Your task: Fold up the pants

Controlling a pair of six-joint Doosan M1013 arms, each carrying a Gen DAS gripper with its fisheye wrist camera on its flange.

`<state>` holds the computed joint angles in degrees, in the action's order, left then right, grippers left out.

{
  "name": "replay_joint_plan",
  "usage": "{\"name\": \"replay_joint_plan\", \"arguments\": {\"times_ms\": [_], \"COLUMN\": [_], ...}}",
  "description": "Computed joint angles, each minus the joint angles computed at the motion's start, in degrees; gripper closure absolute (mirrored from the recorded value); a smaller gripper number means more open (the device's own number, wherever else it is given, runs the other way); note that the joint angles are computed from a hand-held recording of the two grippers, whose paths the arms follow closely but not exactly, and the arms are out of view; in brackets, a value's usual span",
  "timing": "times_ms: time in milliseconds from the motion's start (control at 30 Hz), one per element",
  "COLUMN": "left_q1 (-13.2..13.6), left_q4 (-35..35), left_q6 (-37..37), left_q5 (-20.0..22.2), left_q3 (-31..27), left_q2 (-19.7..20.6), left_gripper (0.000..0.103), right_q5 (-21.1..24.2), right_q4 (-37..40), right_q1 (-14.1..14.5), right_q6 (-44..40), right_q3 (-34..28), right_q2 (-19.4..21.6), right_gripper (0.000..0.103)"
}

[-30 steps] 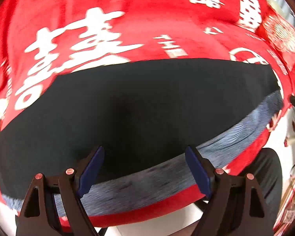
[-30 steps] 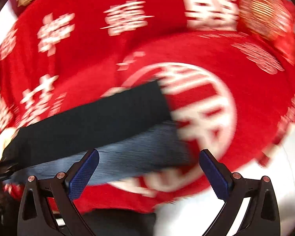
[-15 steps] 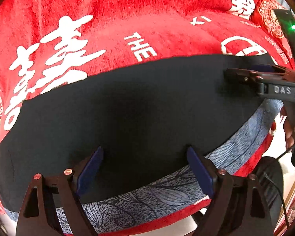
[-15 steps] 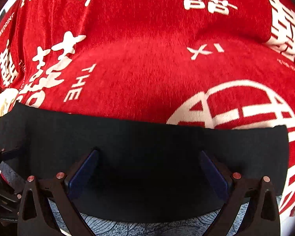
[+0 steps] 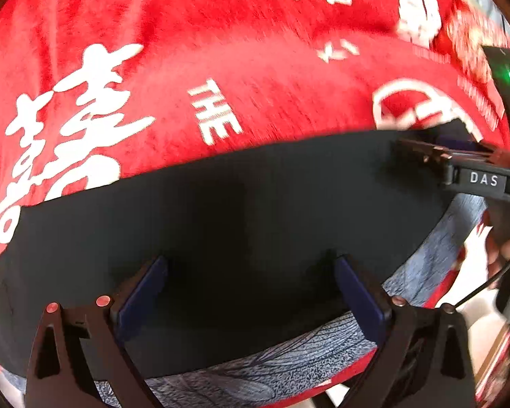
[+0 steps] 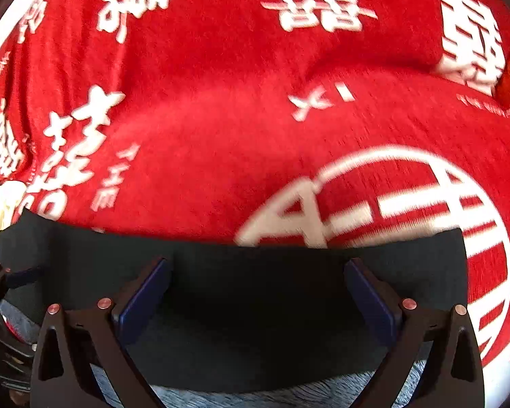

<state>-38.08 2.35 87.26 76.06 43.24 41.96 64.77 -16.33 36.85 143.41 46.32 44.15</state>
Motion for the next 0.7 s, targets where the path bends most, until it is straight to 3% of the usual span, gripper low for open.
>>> {"name": "replay_joint_plan", "arguments": {"times_ms": [33, 67, 200, 300, 467, 600, 700], "left_q1": [-0.3, -0.3, 0.1, 0.2, -0.1, -0.2, -0.3], "left_q4": [1.0, 1.3, -0.4, -0.6, -0.1, 0.7, 1.3], "left_q6": [0.5, 0.4, 1.0, 1.6, 1.4, 0.4, -0.4], "left_q5": [0.4, -2.1, -1.8, -2.4, -3.1, -3.3, -3.5], "left_q3": [-0.2, 1.3, 1.2, 1.7, 2.5, 2.5, 2.6], "left_q2": [0.4, -0.3, -0.3, -0.5, -0.9, -0.8, -0.8], "left_gripper": [0.0, 0.0, 0.0, 0.0, 0.0, 0.0, 0.0], "right_q5": [2.2, 1.5, 0.8, -1.8, -5.6, -10.0, -11.6], "right_q4": [2.5, 3.2, -0.5, -4.1, -9.8, -10.1, -9.5], "right_q1": [-0.4, -0.4, 0.9, 2.1, 3.3, 3.4, 3.4], "right_q6": [-1.7, -2.0, 0.5, 5.2, 20.5, 30.1, 30.8], "right_q3": [-0.8, 0.2, 3.0, 8.7, 22.8, 31.6, 33.9], "right_q2": [0.7, 0.3, -1.9, -5.6, -14.1, -18.7, -19.7], "right_gripper": [0.001, 0.001, 0.001, 0.001, 0.001, 0.001, 0.001]}}
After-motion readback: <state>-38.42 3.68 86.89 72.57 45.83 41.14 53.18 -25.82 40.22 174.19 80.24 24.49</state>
